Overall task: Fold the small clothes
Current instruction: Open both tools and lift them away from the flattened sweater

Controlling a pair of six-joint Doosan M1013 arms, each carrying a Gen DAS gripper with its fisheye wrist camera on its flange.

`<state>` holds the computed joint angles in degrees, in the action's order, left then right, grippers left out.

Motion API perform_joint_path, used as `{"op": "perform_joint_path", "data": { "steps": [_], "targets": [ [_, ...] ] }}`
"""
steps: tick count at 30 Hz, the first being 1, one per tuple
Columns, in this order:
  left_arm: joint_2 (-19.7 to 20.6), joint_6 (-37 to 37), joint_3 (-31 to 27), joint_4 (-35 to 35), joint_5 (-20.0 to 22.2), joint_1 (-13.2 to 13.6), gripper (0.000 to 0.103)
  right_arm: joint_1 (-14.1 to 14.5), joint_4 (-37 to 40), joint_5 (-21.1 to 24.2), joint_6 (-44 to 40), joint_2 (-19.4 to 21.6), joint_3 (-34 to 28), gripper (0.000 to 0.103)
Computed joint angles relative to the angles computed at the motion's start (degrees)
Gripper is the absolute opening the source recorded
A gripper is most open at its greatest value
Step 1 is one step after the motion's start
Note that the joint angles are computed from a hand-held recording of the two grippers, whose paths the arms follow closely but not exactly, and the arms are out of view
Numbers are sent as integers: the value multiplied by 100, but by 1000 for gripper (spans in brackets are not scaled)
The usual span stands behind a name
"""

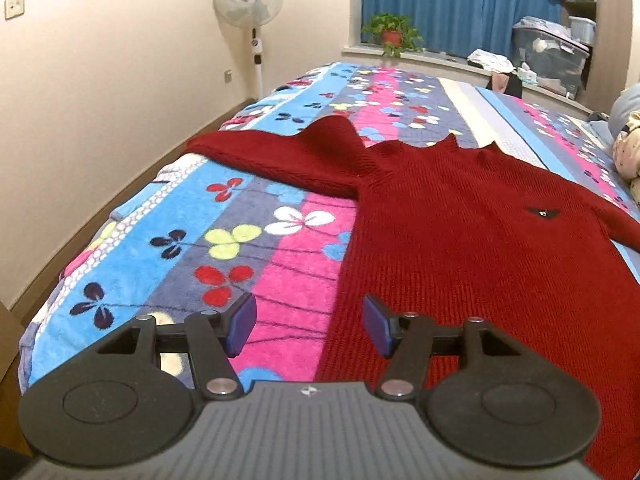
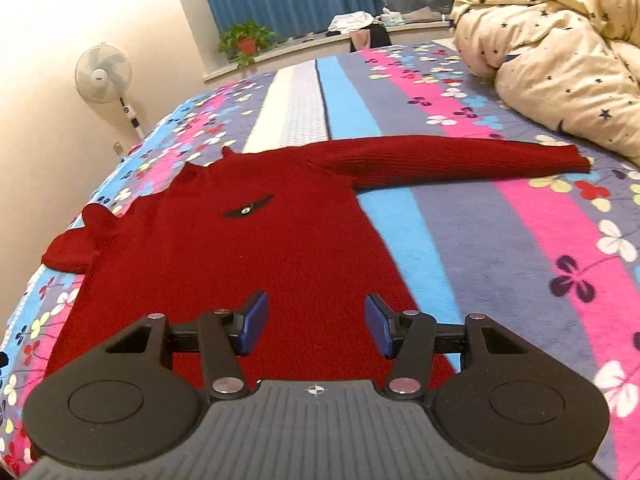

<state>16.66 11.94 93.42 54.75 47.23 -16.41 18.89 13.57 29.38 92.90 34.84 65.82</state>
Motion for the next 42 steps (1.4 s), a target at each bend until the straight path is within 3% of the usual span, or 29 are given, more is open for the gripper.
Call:
{"op": "perform_joint_path", "data": {
  "steps": [3, 5, 6, 10, 14, 20, 28, 33, 36, 38, 42],
  "targets": [
    [-11, -203, 54, 389, -28, -57, 66, 38, -30, 134, 68, 95, -137, 56],
    [-6, -367, 76, 692, 7, -96, 79, 59, -85, 120, 57, 121, -169, 56],
    [-10, -466, 96, 867, 2, -114, 81, 67, -112, 125, 59, 133, -185, 56],
    [-1, -538, 65, 1253, 2, -144, 84, 78, -78, 182, 7, 167, -225, 56],
    [34, -389, -133, 1147, -115, -47, 84, 85, -90, 223, -10, 204, -280, 56],
    [348, -402, -707, 1484, 22, 134, 84, 92, -94, 270, -47, 262, -368, 56],
    [972, 122, -1730, 687, -589, 703, 84, 191, -398, 429, 51, 410, -582, 56],
    [1252, 172, -1817, 640, -1043, 1031, 84, 274, -794, 554, 85, 518, -743, 56],
    [1479, 763, -2110, -335, -847, 1239, 84, 285, -826, 656, 48, 574, -824, 56],
    [1539, 611, -2146, -407, -1074, 1385, 86, 288, -880, 743, 81, 633, -918, 56],
    [1759, 725, -2413, -859, -955, 1660, 86, 291, -992, 920, 303, 785, -1156, 56]
  ]
}}
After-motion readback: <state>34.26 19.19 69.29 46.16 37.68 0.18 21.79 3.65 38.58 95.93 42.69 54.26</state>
